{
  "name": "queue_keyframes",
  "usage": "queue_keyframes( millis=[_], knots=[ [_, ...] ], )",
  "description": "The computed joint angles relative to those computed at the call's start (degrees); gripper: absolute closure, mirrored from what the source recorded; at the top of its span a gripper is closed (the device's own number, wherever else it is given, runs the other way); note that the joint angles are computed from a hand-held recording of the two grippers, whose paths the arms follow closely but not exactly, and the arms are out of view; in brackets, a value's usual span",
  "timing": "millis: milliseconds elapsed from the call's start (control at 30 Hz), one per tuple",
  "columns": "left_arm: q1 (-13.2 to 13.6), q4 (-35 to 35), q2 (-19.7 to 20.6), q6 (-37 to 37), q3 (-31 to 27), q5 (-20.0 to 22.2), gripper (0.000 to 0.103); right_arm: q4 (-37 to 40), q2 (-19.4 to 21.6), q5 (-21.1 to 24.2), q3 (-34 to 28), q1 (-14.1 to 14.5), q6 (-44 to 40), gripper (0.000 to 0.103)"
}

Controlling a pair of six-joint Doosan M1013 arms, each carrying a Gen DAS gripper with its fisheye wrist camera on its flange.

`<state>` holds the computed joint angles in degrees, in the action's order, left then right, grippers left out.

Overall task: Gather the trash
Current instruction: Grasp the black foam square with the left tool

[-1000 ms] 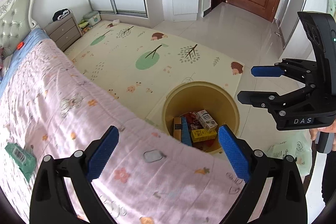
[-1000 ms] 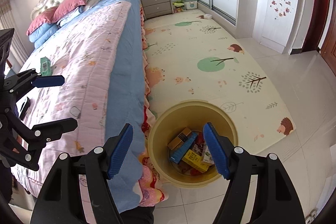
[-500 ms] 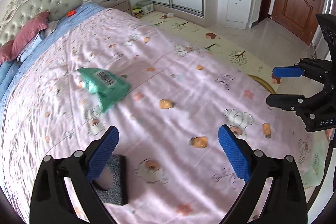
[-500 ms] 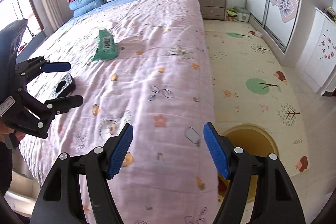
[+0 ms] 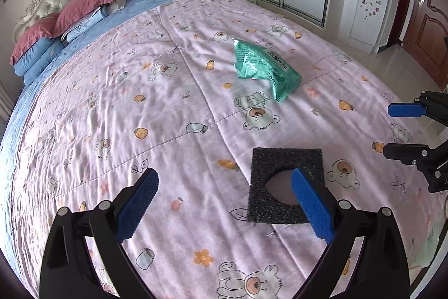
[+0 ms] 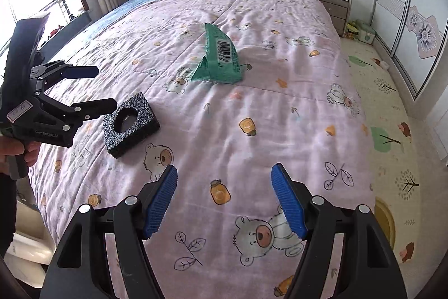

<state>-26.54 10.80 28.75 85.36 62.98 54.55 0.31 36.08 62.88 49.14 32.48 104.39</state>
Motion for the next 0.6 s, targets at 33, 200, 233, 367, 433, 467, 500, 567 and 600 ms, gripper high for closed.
queue_keyframes(
  millis=[33,200,233,367,433,467,500,567,600],
  knots=[
    [0.2,0.2,0.2,-0.2,0.0,-0.1,0.008,0.1,0.5,0.4,-0.8,0.0,-0.2,0.035],
    [1.0,-1.6,1.4,1.2,-1.0,0.9,0.008,0.4,2.3,2.0,-3.7,-0.1,-0.7,0.035],
    [1.2,-2.8,1.6,2.5,-1.1,1.1,0.008,0.4,2.6,2.3,-4.2,-0.1,-0.8,0.035],
    [1.3,-6.3,2.1,6.3,-1.1,1.6,0.009,0.4,3.7,3.3,-5.6,-0.3,-0.9,0.035],
    [0.9,-5.8,2.5,6.7,-1.4,2.1,0.013,0.5,4.3,3.8,-6.4,-0.5,-1.1,0.035],
    [0.9,-6.1,2.8,7.0,-1.7,2.4,0.018,0.6,4.6,4.1,-6.9,-0.5,-1.2,0.035],
    [1.0,-6.9,3.2,7.4,-2.1,2.8,0.020,0.8,5.0,4.4,-7.5,-0.6,-1.4,0.035],
    [1.2,-8.6,3.6,8.4,-2.4,2.9,0.033,1.2,5.7,4.8,-8.6,-0.6,-1.9,0.035],
    [1.3,-9.1,3.6,8.6,-2.5,2.7,0.037,1.3,6.0,5.0,-9.2,-0.6,-2.1,0.035]
  ],
)
